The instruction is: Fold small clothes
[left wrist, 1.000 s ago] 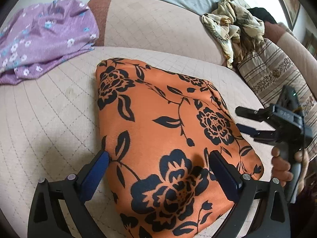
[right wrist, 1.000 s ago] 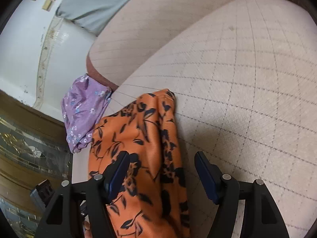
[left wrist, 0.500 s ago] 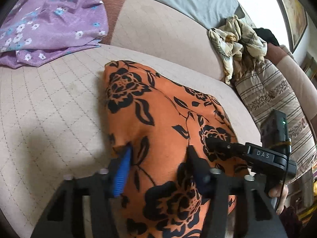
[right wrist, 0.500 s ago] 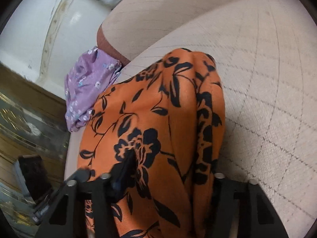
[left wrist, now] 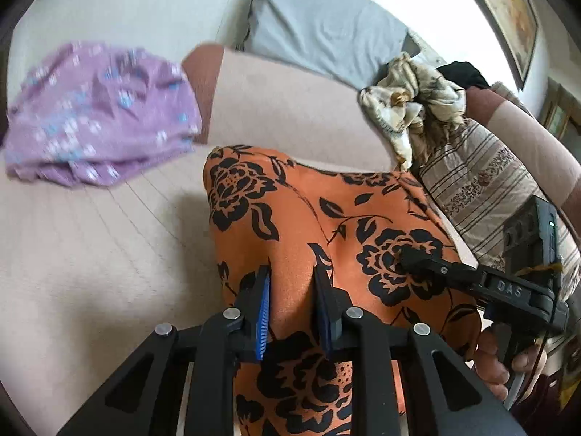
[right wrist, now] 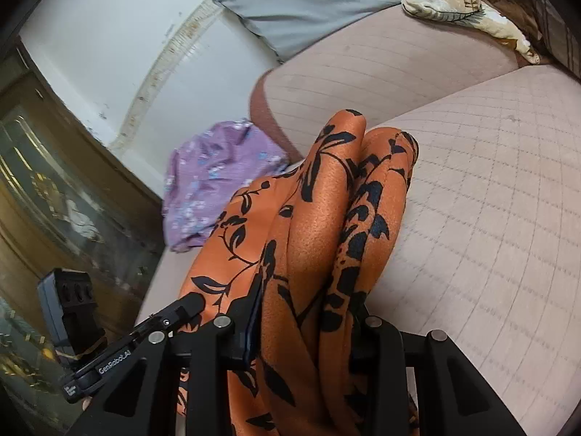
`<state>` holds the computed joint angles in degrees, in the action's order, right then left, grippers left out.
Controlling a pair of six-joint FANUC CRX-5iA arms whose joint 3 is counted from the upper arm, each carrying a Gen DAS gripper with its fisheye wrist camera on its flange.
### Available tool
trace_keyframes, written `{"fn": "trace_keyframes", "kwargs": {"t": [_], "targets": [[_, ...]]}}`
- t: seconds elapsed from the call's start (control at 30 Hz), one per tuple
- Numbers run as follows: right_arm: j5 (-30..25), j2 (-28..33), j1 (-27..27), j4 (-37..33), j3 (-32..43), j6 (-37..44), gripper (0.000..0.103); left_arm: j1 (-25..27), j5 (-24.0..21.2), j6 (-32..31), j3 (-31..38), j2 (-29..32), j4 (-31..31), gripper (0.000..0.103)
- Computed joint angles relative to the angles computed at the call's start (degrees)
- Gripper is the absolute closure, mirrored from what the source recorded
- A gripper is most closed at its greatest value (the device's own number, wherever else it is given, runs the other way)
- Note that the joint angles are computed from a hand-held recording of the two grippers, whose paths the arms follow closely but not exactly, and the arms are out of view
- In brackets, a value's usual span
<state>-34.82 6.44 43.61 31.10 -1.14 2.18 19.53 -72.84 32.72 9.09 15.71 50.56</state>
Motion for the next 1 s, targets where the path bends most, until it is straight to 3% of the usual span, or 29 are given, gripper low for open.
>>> {"fn": "trace_keyframes", "kwargs": {"t": [0.13, 0.27, 0.33, 0.4, 0.47, 0.57, 0.6, 0.67, 0.8, 0.87, 0.93, 1.0], "targets": [[2.3, -2.6, 2.5, 2.9, -3.1, -5.0, 0.067, 3.0, 1.3, -3.0, -3.9, -4.8, -0.5, 0.082], [1.6, -3.6, 6.4, 7.4, -5.5, -11.4, 0.067, 6.8, -0.3, -5.1, -8.3, -8.7, 1.3, 0.098], [1.8, -4.1, 7.6, 8.2, -6.6, -13.7, 0.067, 8.9, -2.7, -6.6, -10.4, -10.1, 2.8, 0.099], [2.6, -4.2, 8.9, 10.9, -8.6, -18.6, 0.07, 9.2, -0.9, -8.6, -12.7, -12.5, 1.0, 0.098], [-5.2, -2.5, 11.2, 10.6, -6.6, -17.3, 0.071, 8.7, -0.1, -6.7, -13.0, -13.0, -4.7, 0.098], [-17.9, 1.1, 12.3, 3.6, -0.9, -9.6, 0.068, 8.3, 0.2, -1.5, -11.8, -11.5, -10.2, 0.098], [-19.4, 1.4, 12.1, 2.3, -0.1, -8.9, 0.064, 8.1, 1.1, -0.7, -11.7, -11.0, -11.8, 0.098], [-19.1, -0.3, 11.4, 0.8, -1.8, -12.8, 0.043, 7.6, 3.9, 0.0, -12.0, -10.7, -14.4, 0.098], [-20.5, -3.8, 13.2, 7.4, -5.6, -21.5, 0.04, 7.5, 3.2, 2.0, -10.9, -9.0, -15.7, 0.098], [-21.4, -5.4, 14.8, 11.3, -7.1, -23.6, 0.04, 7.8, 4.5, -0.3, -12.4, -10.3, -13.6, 0.098], [-22.2, -6.3, 16.7, 13.9, -7.3, -23.0, 0.042, 7.8, 5.6, -1.6, -13.2, -12.0, -13.4, 0.081], [-23.6, -5.9, 17.9, 14.6, -5.7, -20.5, 0.044, 8.2, 7.8, -3.7, -15.8, -15.0, -11.4, 0.03]]}}
